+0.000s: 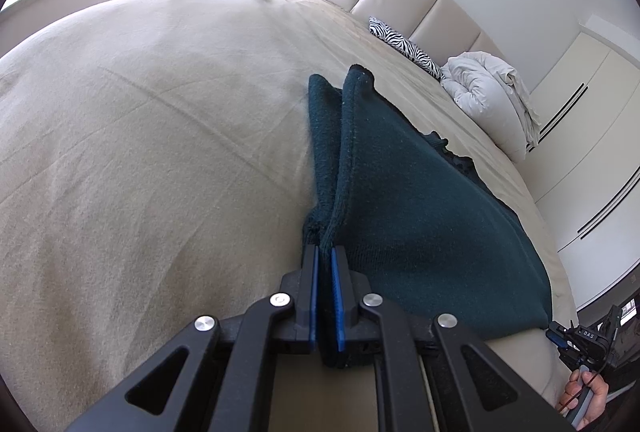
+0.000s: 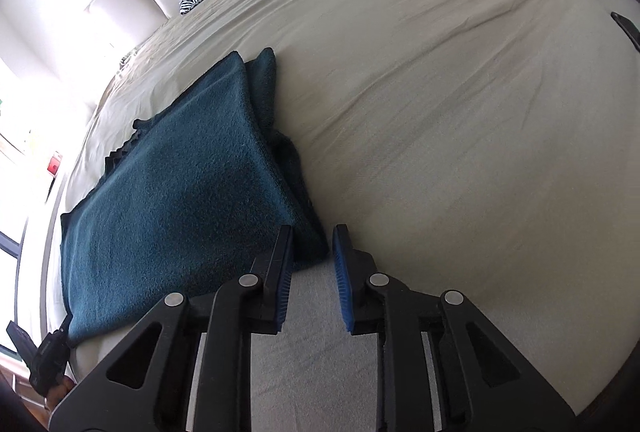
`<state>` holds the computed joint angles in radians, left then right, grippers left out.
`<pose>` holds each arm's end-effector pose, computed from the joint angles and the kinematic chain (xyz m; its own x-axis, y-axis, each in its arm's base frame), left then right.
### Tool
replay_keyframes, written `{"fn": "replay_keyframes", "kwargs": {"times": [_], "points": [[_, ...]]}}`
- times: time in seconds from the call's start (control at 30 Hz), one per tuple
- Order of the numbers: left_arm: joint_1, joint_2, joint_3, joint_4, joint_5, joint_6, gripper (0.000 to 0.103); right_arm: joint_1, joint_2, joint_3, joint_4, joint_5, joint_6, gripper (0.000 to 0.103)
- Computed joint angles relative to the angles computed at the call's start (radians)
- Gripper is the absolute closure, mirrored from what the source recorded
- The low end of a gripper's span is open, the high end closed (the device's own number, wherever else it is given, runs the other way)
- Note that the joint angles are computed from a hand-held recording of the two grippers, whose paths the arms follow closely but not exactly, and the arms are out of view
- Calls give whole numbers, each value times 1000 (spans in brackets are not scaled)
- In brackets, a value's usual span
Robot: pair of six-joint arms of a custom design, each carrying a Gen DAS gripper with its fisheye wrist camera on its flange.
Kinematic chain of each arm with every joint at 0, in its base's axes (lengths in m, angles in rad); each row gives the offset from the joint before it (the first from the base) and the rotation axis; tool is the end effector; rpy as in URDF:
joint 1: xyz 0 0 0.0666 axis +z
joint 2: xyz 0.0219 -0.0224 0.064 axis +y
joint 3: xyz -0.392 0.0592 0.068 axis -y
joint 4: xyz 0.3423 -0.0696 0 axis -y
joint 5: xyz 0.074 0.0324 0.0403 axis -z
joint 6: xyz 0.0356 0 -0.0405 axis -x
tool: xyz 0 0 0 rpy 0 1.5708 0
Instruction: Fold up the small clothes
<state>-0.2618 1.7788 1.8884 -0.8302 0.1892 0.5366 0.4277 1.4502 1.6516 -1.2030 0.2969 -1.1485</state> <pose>0.5694 -0.1599 0.4655 -0.7475 -0.3195 -0.5824 0.0100 0.8712 -0.4908 0.4009 0.1709 0.5053 -0.5451 0.7101 -0.4457 0.5954 0.7021 0.3906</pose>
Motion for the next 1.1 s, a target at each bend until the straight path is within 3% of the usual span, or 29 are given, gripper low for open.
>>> {"fn": "replay_keyframes", "kwargs": {"times": [0.1, 0.23, 0.53, 1.0, 1.1], "points": [[0, -7, -12, 11, 0, 1, 93, 47, -70, -79, 80, 28, -111, 83], [0, -10, -17, 14, 0, 2, 93, 122, -77, -72, 52, 96, -170, 83], [2, -12, -20, 18, 4, 5, 92, 215, -56, 55, -22, 180, -123, 83], [6, -24, -40, 40, 12, 29, 86, 313, 59, 254, -137, 223, -15, 77], [10, -31, -56, 58, 25, 39, 85, 322, 66, 259, -128, 231, -16, 52]]}}
